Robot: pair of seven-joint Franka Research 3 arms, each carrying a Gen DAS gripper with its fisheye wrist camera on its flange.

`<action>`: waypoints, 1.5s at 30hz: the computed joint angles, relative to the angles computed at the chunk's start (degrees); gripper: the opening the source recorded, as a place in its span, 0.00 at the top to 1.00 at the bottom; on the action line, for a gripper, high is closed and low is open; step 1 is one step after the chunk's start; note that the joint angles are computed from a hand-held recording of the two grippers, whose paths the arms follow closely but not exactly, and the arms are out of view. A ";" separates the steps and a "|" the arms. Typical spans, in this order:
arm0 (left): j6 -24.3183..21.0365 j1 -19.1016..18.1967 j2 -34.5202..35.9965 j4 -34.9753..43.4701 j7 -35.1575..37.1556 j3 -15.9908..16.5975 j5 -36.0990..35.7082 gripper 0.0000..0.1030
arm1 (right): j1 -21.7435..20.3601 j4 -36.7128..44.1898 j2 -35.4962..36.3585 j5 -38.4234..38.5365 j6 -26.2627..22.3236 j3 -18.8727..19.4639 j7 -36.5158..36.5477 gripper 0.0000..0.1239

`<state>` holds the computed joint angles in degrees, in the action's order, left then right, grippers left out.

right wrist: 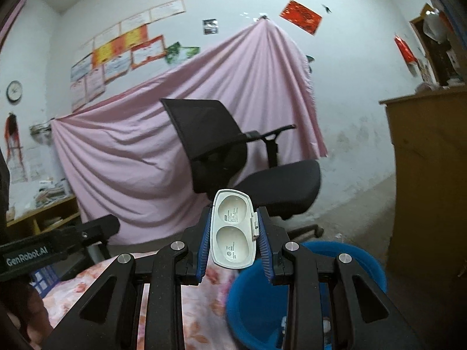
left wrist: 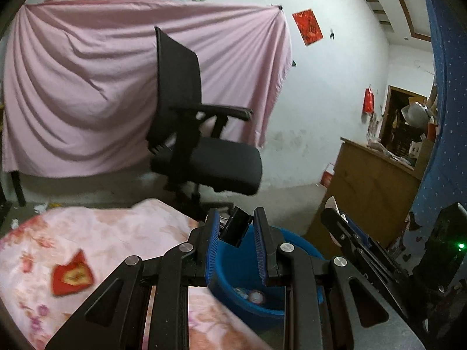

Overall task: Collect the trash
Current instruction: 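Carry both items over the blue bucket and open both grippers, then move both tools back over the bed toward the remaining trash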

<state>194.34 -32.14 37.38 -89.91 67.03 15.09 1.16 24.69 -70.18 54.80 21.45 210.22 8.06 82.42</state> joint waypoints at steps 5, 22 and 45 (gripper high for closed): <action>-6.01 4.32 3.28 6.32 -1.43 -5.70 4.13 0.81 | 0.61 0.25 -0.32 4.61 -3.32 -2.45 -1.13 0.78; -22.77 16.74 14.12 23.61 -5.26 -25.47 10.31 0.81 | 1.99 1.42 -0.18 8.97 -17.44 -8.98 4.36 0.78; -24.42 16.37 10.96 20.70 -7.36 -23.40 10.62 0.64 | 2.19 0.03 -0.79 4.21 -20.20 -12.18 16.19 0.69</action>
<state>169.93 -15.77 48.34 -69.21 59.67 -8.31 11.79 26.88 -70.16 54.01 25.65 190.02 -4.13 98.61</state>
